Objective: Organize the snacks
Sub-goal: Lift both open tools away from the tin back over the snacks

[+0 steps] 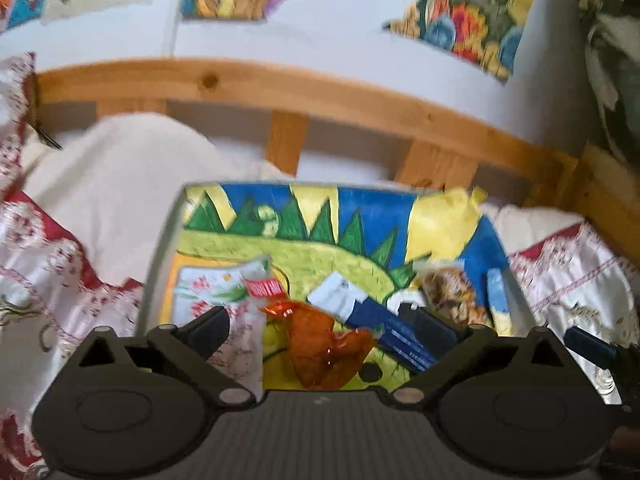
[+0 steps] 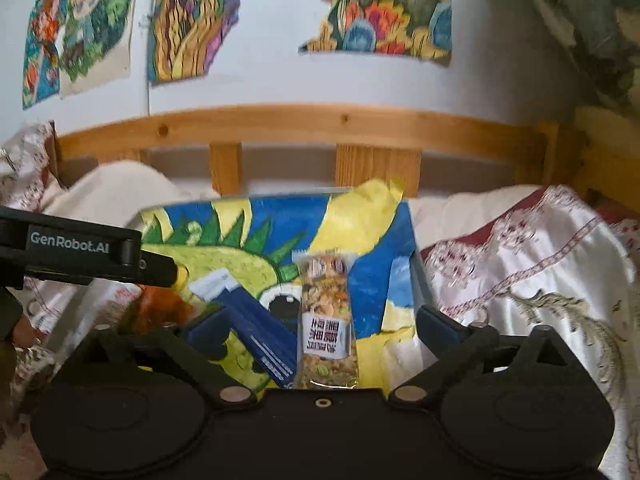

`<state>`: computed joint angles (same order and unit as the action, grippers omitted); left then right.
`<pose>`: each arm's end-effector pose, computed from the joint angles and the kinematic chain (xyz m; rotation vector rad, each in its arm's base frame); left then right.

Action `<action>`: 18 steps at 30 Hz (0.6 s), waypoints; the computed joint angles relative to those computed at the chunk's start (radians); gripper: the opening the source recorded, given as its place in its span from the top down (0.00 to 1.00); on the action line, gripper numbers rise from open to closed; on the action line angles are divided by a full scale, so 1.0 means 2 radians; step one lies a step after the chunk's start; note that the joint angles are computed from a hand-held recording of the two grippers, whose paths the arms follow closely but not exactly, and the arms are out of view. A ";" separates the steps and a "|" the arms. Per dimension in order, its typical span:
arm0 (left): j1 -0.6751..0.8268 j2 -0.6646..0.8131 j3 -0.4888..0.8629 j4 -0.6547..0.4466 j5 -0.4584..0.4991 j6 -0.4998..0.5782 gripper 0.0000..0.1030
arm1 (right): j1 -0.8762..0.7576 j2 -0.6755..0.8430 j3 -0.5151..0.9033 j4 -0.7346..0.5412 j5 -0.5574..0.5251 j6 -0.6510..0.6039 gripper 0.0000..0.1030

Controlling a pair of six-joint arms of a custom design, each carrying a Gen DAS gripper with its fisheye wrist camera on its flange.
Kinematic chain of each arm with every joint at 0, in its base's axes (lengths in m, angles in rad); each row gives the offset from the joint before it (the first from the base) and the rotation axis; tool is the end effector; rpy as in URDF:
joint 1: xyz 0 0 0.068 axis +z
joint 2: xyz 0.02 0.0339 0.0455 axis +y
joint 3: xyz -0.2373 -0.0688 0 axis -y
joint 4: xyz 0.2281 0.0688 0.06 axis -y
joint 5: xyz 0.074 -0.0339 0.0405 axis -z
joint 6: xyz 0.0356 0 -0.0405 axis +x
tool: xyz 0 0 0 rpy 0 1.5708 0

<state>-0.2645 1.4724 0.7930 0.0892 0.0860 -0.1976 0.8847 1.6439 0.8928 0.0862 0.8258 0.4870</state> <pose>0.2915 -0.0821 0.1921 0.1229 2.1771 -0.3578 0.2244 0.2327 0.1778 0.0225 2.0027 -0.0603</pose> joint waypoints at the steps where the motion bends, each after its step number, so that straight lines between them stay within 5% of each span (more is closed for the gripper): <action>1: 0.001 -0.016 -0.012 0.007 0.000 -0.002 0.01 | 0.009 -0.010 -0.006 0.002 0.010 0.001 0.01; 12: -0.008 -0.231 -0.121 -0.017 -0.047 0.016 0.01 | 0.110 -0.082 -0.012 -0.060 0.106 0.032 0.01; 18: -0.003 -0.365 -0.167 -0.085 -0.074 0.023 0.01 | 0.185 -0.090 0.019 -0.182 0.192 0.120 0.01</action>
<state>-0.2708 0.7419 0.4599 -0.0806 -0.0618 -0.1516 1.2544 1.4631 0.9317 -0.2773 1.2101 0.7270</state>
